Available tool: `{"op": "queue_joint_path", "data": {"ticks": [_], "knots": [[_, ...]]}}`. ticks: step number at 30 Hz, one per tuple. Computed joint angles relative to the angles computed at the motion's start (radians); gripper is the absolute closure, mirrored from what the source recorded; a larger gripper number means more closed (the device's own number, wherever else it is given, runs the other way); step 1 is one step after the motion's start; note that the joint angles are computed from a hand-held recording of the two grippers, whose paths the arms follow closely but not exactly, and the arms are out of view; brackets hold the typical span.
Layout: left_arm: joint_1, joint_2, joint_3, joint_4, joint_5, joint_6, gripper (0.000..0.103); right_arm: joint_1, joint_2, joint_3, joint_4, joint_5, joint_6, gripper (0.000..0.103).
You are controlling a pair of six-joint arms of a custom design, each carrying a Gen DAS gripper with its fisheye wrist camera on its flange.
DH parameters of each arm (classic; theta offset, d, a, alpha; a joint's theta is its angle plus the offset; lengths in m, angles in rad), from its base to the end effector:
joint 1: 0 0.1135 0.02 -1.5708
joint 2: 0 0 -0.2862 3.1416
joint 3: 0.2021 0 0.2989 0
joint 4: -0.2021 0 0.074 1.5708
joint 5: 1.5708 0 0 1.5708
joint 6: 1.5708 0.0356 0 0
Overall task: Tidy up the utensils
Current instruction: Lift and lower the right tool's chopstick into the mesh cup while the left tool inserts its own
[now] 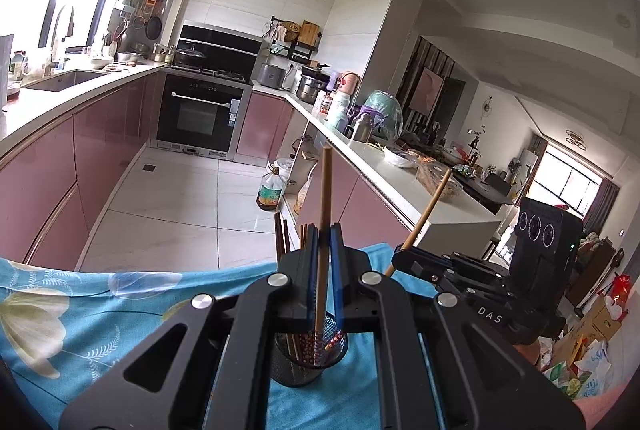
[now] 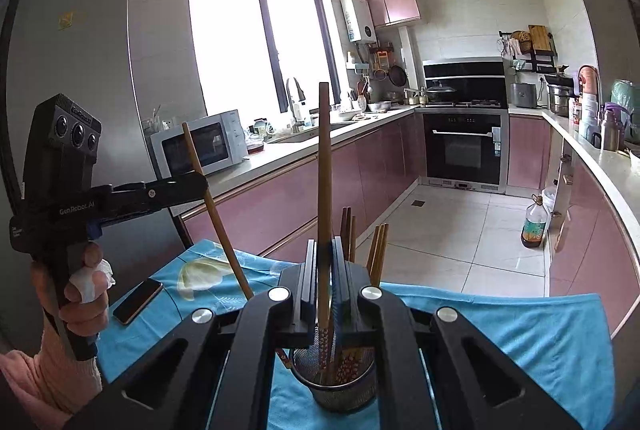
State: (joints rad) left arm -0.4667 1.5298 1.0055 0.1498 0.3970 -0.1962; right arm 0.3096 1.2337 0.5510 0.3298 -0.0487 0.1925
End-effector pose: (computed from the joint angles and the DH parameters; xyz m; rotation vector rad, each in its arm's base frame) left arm 0.3432 -0.1883 0.2657 0.5376 1.9314 -0.8182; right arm 0.2787 0.0910 0.2075 -0.1465 1.9366 0.3822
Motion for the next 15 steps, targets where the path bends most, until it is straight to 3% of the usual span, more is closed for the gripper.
{"op": "queue_joint_path", "data": {"ticks": [15], "knots": [[0.006,0.130,0.104,-0.054,-0.028,0.011,0.096,-0.005,0.129,0.050,0.014,-0.003,0.008,0.097]]}}
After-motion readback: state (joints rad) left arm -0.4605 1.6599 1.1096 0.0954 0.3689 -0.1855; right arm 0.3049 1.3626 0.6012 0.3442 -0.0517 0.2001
